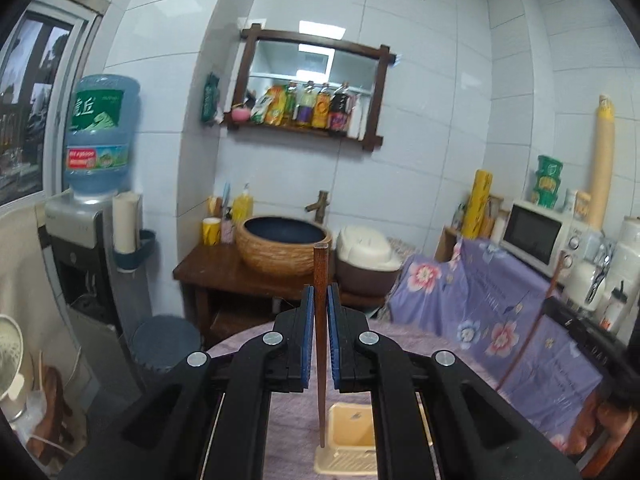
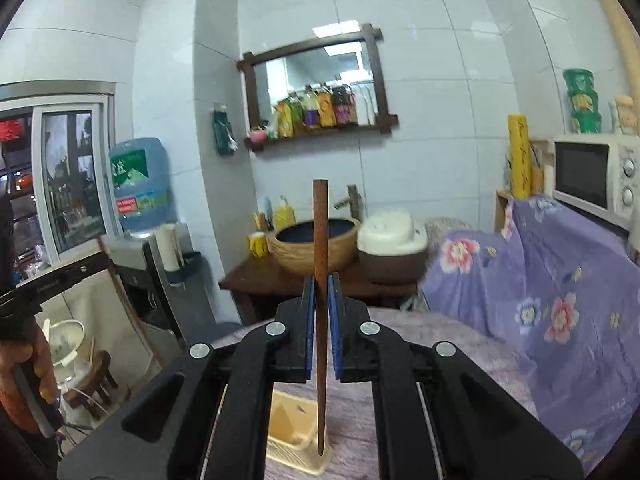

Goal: Organize utensils
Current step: 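Lower the chopsticks upright into the cream holder with both tools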

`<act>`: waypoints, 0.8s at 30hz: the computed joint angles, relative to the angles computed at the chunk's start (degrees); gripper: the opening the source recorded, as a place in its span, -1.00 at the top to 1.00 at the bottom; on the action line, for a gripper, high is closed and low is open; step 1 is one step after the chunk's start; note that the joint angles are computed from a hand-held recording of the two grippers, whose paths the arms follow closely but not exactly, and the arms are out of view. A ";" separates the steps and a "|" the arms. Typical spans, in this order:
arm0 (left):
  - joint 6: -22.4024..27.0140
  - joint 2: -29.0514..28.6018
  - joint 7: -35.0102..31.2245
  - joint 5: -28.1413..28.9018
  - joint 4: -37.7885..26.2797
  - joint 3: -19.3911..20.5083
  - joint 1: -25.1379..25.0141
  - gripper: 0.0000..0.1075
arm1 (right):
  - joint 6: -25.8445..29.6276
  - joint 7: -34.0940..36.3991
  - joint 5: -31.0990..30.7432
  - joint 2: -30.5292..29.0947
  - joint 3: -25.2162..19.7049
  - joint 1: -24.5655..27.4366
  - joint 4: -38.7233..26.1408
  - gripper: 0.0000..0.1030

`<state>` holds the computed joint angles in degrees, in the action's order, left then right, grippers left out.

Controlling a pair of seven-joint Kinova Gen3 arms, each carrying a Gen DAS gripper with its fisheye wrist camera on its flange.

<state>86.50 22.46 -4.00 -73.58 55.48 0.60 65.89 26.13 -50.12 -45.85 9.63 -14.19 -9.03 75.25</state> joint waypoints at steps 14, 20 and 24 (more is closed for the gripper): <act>-10.06 6.18 2.04 8.90 1.64 -2.94 -3.80 0.85 | -11.07 -12.98 15.99 5.53 -1.79 -7.18 6.11 0.85; -13.48 5.43 5.99 12.23 7.34 -1.97 -5.43 0.85 | -10.47 -16.36 20.37 7.45 -3.87 -5.65 7.44 0.85; -12.59 6.41 5.79 12.22 7.64 -1.76 -5.29 0.85 | -11.80 -17.29 22.21 7.73 -5.13 -4.92 8.55 0.85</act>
